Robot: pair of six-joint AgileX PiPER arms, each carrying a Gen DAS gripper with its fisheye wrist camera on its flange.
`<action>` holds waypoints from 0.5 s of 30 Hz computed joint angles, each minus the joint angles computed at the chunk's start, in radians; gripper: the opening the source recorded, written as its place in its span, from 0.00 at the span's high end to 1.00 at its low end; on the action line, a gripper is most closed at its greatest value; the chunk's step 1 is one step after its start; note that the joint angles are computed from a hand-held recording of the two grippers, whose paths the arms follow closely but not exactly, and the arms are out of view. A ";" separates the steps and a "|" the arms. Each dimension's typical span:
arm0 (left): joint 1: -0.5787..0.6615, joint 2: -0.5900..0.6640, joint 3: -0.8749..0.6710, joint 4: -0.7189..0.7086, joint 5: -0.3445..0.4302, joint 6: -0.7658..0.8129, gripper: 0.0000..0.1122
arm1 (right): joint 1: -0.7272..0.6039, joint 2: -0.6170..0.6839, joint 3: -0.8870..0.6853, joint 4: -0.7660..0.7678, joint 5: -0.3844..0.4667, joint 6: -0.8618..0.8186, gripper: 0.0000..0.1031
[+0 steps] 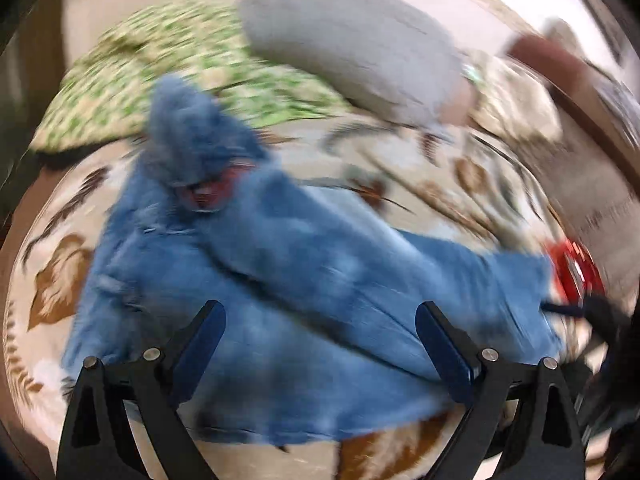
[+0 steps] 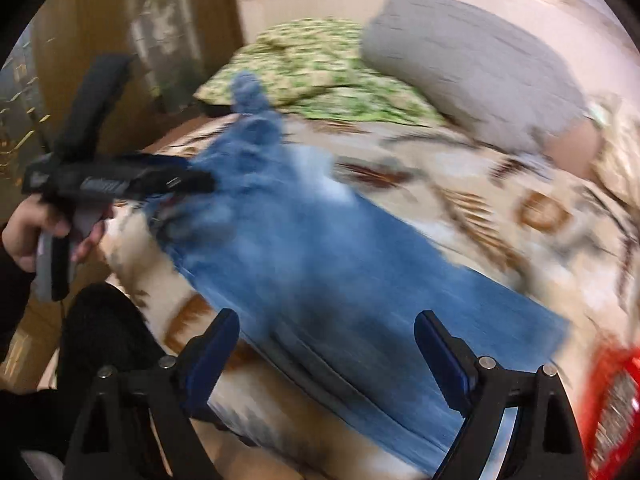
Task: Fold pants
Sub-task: 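Lay the hems over the waist with the right tool while the left tool holds the waistband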
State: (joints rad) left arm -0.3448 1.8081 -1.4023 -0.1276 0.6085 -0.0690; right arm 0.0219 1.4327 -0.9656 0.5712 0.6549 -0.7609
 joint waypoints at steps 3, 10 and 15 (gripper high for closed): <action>0.077 0.055 -0.090 -0.020 0.039 -0.044 0.15 | 0.111 0.094 -0.057 0.035 -0.058 0.047 0.12; 0.173 0.268 -0.450 -0.018 0.177 -0.128 0.15 | 0.286 0.311 -0.279 -0.087 -0.182 0.297 0.12; 0.173 0.453 -0.771 0.045 0.307 -0.192 0.15 | 0.351 0.466 -0.474 -0.338 -0.195 0.571 0.12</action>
